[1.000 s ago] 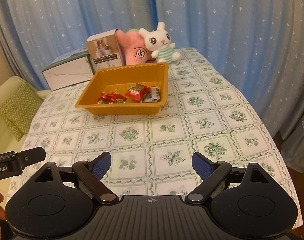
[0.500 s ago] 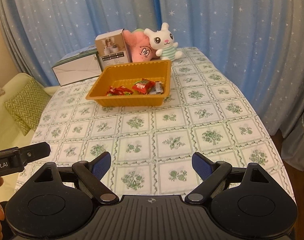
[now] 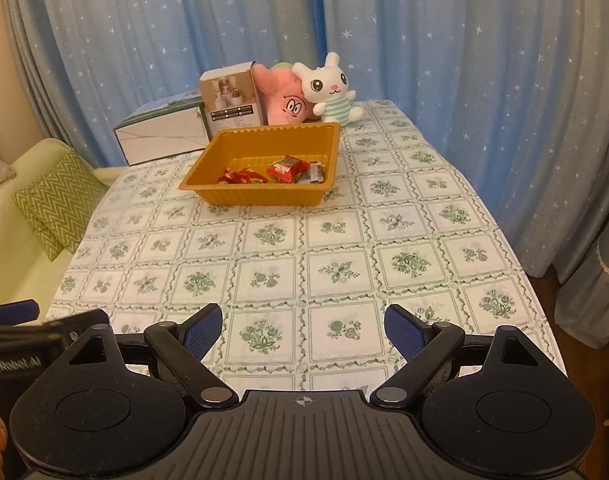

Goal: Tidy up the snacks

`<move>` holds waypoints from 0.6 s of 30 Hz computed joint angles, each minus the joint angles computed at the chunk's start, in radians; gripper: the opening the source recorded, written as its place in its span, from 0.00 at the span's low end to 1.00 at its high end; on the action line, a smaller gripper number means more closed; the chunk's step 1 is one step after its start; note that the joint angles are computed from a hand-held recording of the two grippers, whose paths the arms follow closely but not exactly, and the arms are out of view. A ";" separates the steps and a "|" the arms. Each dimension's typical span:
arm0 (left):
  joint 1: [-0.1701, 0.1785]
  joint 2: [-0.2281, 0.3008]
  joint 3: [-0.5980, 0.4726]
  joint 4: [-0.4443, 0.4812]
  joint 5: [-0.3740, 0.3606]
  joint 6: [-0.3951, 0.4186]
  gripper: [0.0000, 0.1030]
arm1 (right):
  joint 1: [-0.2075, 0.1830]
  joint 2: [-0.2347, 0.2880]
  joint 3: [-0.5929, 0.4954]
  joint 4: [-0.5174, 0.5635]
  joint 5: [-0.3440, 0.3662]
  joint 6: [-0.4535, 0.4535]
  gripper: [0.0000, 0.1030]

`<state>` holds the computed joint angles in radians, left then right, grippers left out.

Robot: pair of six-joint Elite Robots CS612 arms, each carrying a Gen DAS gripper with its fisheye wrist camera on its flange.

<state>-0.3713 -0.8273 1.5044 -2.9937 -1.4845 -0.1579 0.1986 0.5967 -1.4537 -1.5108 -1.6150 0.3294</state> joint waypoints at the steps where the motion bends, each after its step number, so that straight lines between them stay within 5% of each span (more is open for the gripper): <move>1: -0.002 -0.002 0.003 -0.002 -0.001 0.003 1.00 | 0.001 0.001 -0.004 0.001 -0.003 -0.003 0.85; 18: -0.012 -0.013 0.017 -0.017 0.002 -0.002 1.00 | 0.001 0.014 -0.043 0.031 -0.017 0.000 0.85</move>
